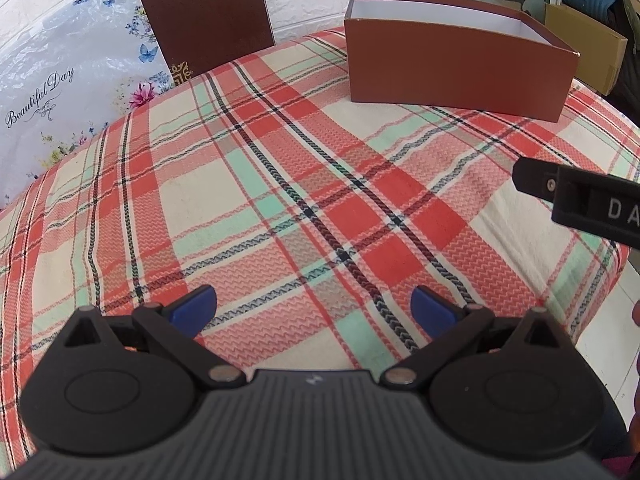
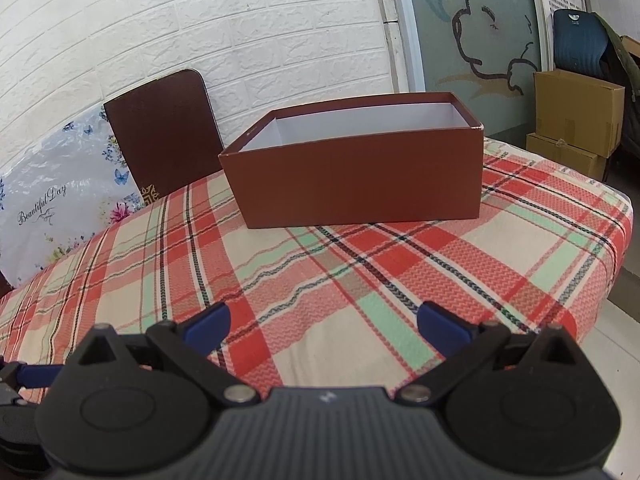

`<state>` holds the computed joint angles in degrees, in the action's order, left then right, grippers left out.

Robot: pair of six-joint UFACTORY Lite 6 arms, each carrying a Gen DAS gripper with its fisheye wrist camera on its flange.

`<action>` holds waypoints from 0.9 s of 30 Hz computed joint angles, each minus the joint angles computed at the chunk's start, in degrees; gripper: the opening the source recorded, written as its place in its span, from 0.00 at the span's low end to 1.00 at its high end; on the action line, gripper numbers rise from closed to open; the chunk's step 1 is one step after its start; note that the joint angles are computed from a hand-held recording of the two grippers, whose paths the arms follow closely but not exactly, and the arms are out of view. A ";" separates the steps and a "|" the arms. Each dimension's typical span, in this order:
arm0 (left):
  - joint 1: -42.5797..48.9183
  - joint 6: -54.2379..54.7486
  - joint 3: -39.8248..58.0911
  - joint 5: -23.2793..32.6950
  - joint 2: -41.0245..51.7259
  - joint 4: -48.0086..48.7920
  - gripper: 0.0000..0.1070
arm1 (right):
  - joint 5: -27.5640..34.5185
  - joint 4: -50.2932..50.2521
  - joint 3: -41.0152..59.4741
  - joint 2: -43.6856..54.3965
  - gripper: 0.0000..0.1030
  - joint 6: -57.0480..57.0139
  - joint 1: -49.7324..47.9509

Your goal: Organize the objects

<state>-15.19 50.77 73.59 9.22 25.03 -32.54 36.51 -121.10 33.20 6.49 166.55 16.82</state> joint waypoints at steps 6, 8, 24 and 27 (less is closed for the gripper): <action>0.02 -1.00 0.38 0.66 0.42 1.27 0.96 | -0.56 -0.76 0.15 0.62 1.00 1.16 -0.44; 0.07 -1.62 0.84 1.10 0.80 1.91 0.96 | -0.70 -1.07 0.04 0.62 1.00 1.41 -0.56; 0.24 -2.54 1.40 2.33 1.49 3.00 0.96 | -1.98 -2.86 -0.01 1.22 1.00 3.00 -1.71; 0.28 -2.53 1.47 2.47 1.55 2.97 0.96 | -2.16 -2.84 0.06 1.34 1.00 3.05 -1.73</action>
<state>-14.91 48.24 75.05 11.69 26.58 -29.58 34.35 -123.95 33.26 7.83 169.60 15.09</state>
